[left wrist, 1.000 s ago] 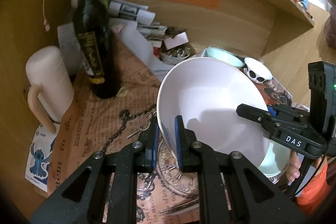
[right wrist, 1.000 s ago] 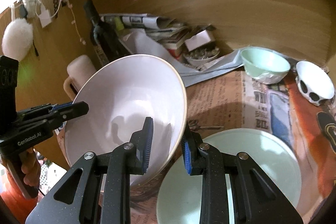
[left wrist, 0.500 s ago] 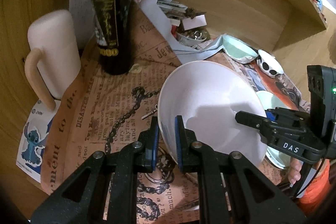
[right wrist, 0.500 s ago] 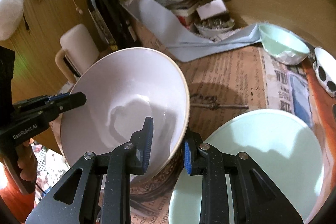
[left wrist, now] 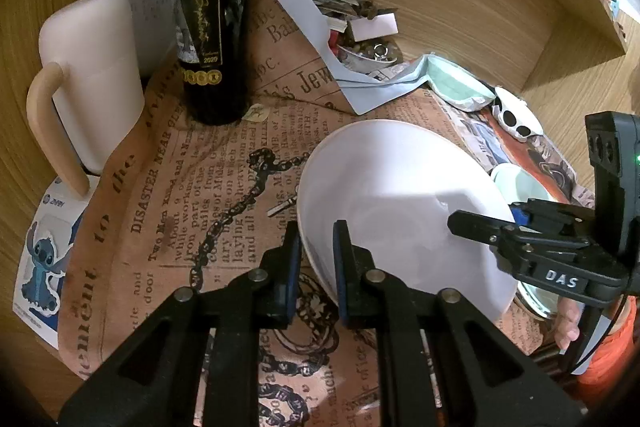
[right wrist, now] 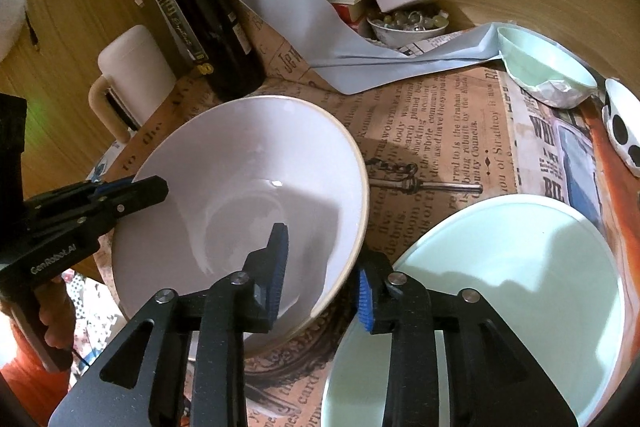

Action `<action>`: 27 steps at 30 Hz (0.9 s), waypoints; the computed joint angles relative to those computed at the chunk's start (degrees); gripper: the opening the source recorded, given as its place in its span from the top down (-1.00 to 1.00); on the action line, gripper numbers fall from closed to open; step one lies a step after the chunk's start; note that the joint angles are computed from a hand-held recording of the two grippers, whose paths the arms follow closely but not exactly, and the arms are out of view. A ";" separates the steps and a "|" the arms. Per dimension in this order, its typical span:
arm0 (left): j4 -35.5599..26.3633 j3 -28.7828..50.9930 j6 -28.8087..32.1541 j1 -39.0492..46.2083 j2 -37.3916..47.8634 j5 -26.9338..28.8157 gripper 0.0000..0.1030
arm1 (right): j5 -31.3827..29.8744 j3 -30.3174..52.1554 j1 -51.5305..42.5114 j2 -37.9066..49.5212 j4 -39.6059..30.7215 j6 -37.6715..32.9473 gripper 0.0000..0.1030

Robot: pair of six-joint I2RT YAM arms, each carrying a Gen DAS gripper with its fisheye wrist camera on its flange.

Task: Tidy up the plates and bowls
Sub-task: 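Lower the mauve bowl onto the mint green plate and open both tools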

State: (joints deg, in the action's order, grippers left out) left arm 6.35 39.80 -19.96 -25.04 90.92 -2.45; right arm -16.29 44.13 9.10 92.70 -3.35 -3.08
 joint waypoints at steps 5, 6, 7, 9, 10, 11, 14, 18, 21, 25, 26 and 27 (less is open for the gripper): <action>-0.19 -1.20 0.46 -0.15 -2.73 -2.12 0.60 | -0.13 -3.30 -0.57 -4.45 3.35 0.94 -0.12; -0.35 -1.48 0.49 -0.26 -3.62 -2.69 0.60 | -0.10 -3.82 -0.75 -5.39 3.87 0.96 -0.16; -0.68 -1.69 0.52 -0.40 -4.59 -3.34 0.58 | -0.23 -4.28 -1.12 -6.68 3.97 0.80 -0.16; -1.23 -1.93 0.41 -0.65 -6.26 -4.12 0.50 | -0.89 -4.68 -1.99 -8.57 3.64 0.63 -0.16; -1.50 -2.06 0.25 -0.97 -7.30 -4.57 0.43 | -1.42 -4.96 -2.78 -9.77 3.43 0.44 -0.16; -1.66 -2.16 0.17 -1.40 -8.31 -5.15 0.37 | -1.69 -5.19 -3.36 -10.68 3.36 0.31 -0.16; -2.27 -1.89 0.21 -3.43 -10.92 -7.65 0.23 | -2.62 -5.59 -5.97 -13.35 3.08 -0.46 -0.16; -2.21 -0.87 0.26 -6.35 -13.61 -10.45 -0.03 | -4.85 -4.95 -10.70 -15.51 1.81 -1.50 -0.17; -1.37 0.64 0.48 -8.81 -14.16 -13.47 -0.19 | -6.31 -3.52 -14.70 -15.85 0.83 -2.36 -0.17; -0.49 3.91 1.13 -11.02 -12.52 -16.80 -0.46 | -8.25 -1.45 -19.59 -14.67 0.41 -3.04 -0.19; -0.31 5.03 1.14 -11.35 -11.66 -17.30 -0.58 | -8.82 -0.78 -20.68 -14.13 0.19 -3.06 -0.19; -0.21 6.22 1.15 -11.56 -10.67 -17.65 -0.64 | -9.39 0.07 -21.90 -13.32 -0.02 -3.13 -0.19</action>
State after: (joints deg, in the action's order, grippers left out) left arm 6.14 46.02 -18.81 -36.60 80.25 -20.10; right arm -25.68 44.20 -12.80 79.37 -3.37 -6.21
